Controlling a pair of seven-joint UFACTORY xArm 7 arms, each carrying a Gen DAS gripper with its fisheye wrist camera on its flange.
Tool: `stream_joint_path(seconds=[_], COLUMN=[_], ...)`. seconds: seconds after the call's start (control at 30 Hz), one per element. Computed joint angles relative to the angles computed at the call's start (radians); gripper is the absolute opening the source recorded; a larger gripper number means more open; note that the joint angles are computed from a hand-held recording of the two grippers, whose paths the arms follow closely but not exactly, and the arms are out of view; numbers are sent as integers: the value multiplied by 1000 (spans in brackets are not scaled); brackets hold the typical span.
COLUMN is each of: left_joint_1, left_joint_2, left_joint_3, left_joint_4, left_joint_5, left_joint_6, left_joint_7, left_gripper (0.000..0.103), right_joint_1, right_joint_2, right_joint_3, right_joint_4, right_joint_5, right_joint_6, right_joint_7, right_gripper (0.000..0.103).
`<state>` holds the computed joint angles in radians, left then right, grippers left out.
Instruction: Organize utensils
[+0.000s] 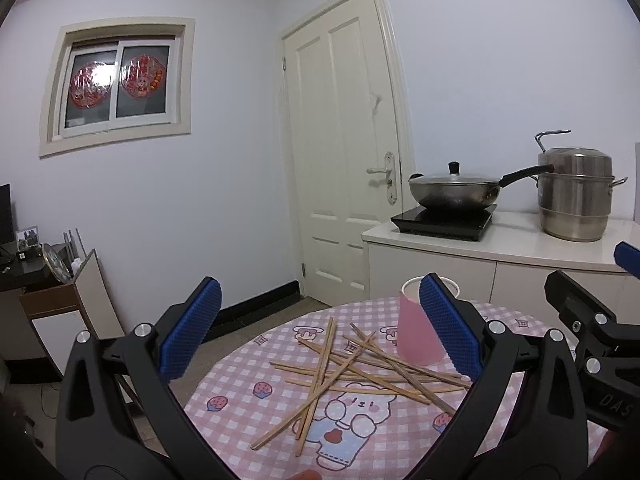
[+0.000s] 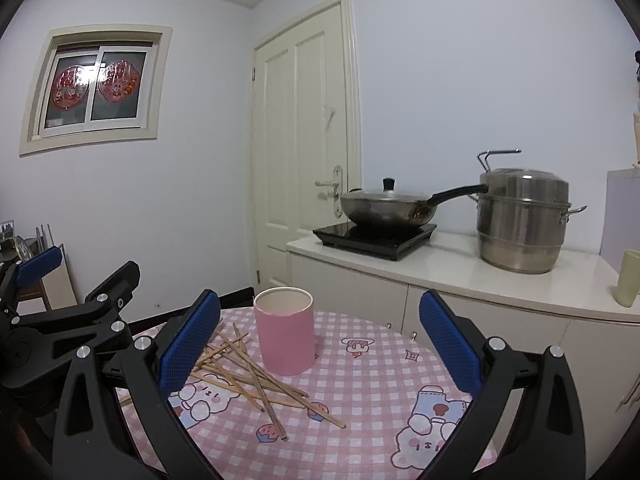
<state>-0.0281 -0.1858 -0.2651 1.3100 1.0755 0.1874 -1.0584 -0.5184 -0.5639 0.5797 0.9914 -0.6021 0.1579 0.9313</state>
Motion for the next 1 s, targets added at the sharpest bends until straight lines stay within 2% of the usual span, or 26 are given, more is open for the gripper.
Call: stream_joint_path(seconds=[0.1,0.17,0.3,0.53,0.7,0.8,1.0], left_joint_1=[-54,-59,-52,-102,-117,-140,-161], left_joint_2=[16,27,50,92,112,122,142], left_joint_3=[49,49,38,78,84,100,113], left_joint_4=[8,24,60,105,139,148,178], left_joint_5=[-184,-245,-247,-361,-313,-380,-386], left_joint_6=[-17,-1,30,64,112,111,125], left_joint_7=[157,208,225,345,341,401,413], left_gripper=[97,97,97,97,97,97,97], right_joint_1=[40,70,135,224,301,338,393], right_joint_2=[40,66,119,187,221,234,245], right_joint_3=[-20,-36,-71,-131,-197,-227,-265], right_joint_4=[42,66,117,176,201,212,225], right_joint_5=[2,-11,-39,-115,-132,-153,-190], right_joint_6=[63,87,129,175,193,205,227], right_joint_7=[-32,-43,-50,-36,-31,-22,-6], right_gripper=[96,96,96,96,96,96,96])
